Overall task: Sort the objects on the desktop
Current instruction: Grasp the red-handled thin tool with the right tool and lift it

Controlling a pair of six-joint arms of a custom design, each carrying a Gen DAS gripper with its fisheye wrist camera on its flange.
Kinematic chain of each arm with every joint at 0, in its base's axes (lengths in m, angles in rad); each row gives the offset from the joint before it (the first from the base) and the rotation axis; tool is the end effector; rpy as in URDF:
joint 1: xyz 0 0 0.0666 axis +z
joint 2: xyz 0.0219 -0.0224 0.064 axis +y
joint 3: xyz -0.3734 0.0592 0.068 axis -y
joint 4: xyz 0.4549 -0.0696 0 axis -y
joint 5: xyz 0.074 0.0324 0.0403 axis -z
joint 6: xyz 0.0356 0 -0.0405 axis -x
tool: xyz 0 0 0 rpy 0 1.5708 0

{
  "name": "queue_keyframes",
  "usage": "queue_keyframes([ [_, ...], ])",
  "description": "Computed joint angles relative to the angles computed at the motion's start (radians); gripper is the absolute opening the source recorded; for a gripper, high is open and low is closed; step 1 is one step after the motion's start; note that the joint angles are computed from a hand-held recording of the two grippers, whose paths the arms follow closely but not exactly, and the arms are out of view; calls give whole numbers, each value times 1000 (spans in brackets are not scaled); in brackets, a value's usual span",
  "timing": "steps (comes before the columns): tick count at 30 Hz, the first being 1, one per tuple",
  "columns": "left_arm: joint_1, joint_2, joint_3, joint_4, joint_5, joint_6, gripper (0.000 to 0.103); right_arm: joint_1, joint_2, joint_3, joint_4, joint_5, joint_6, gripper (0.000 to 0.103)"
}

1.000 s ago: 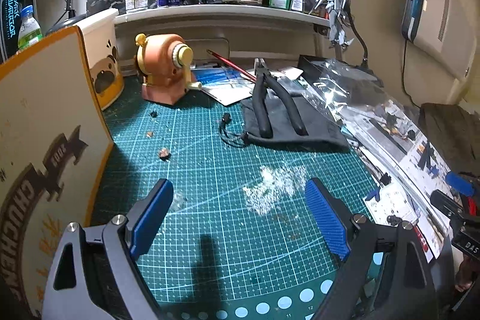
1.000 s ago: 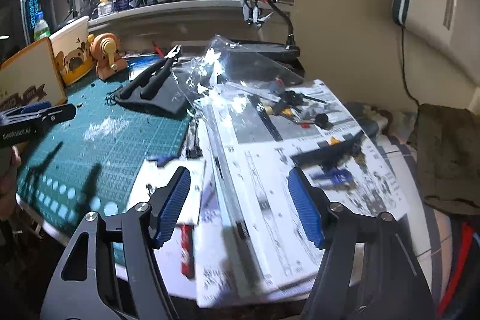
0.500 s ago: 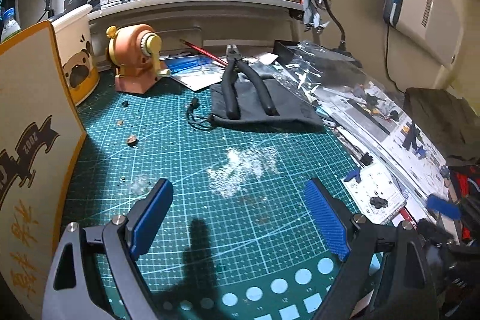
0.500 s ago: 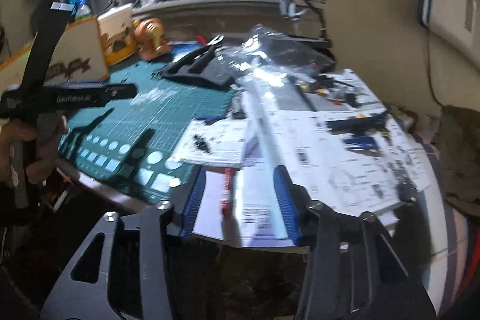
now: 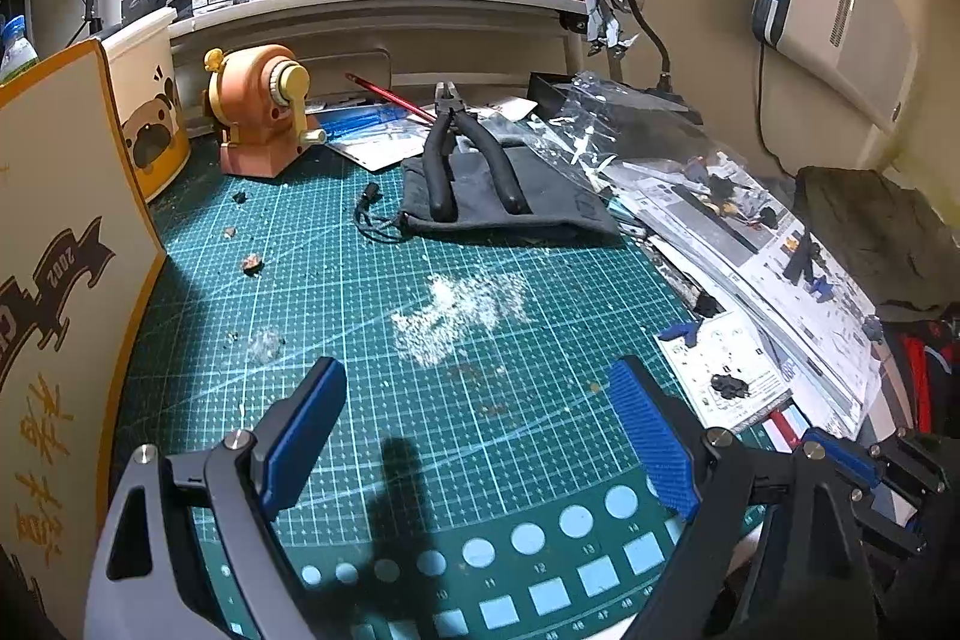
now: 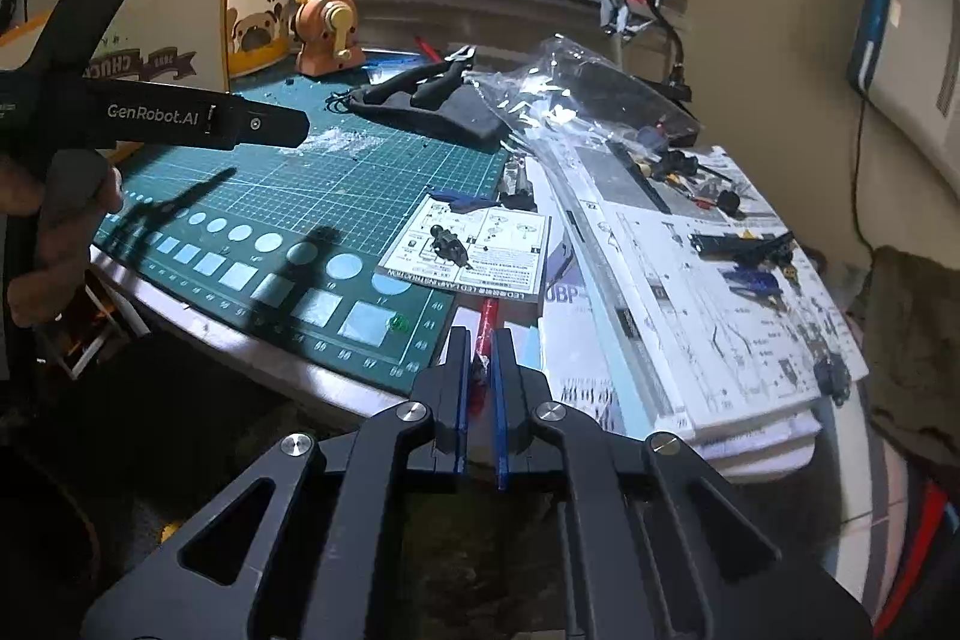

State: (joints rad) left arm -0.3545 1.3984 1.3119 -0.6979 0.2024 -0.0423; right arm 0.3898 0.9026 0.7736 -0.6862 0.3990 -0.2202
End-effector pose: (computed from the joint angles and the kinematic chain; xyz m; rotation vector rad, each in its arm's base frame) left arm 0.5178 -0.1997 0.3938 0.5642 2.3006 -0.3900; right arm 0.3459 0.1267 0.3294 -0.0109 2.3119 -0.1698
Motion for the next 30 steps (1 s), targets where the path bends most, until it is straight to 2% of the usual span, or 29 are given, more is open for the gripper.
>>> queue_keyframes([
  [5, 1, -8, -3, -30, 43, 7, 91, -2, -63, 7, -65, -53, -68, 6],
  [9, 9, -20, 2, -48, 103, 28, 91, -41, -97, 70, -112, -81, -47, 6],
  [11, 20, -22, 6, -64, 177, 53, 91, -69, -102, 125, -144, -101, -3, 5],
  [15, 44, 4, 16, -143, 442, 178, 91, -128, -50, 257, -216, -173, 78, 4],
  [16, 38, 3, 11, -149, 468, 192, 91, -132, -25, 293, -235, -174, 99, 1],
  [19, 11, -5, -9, -159, 512, 218, 91, -123, 37, 374, -278, -156, 146, 0],
  [21, -7, -5, -11, -178, 515, 207, 91, -110, 81, 418, -310, -141, 174, 0],
  [23, -10, -8, -14, -181, 504, 193, 91, -116, 137, 448, -394, -192, 184, 0],
  [25, -10, -14, -20, -176, 489, 170, 91, -109, 144, 398, -400, -162, 215, 1],
  [27, -20, -19, -19, -180, 448, 144, 91, -111, 124, 327, -383, -135, 214, 15],
  [29, -35, -22, -16, -187, 401, 121, 91, -108, 88, 256, -351, -100, 216, 39],
  [30, -42, -29, -18, -182, 371, 110, 91, -106, 68, 227, -339, -82, 219, 40],
])
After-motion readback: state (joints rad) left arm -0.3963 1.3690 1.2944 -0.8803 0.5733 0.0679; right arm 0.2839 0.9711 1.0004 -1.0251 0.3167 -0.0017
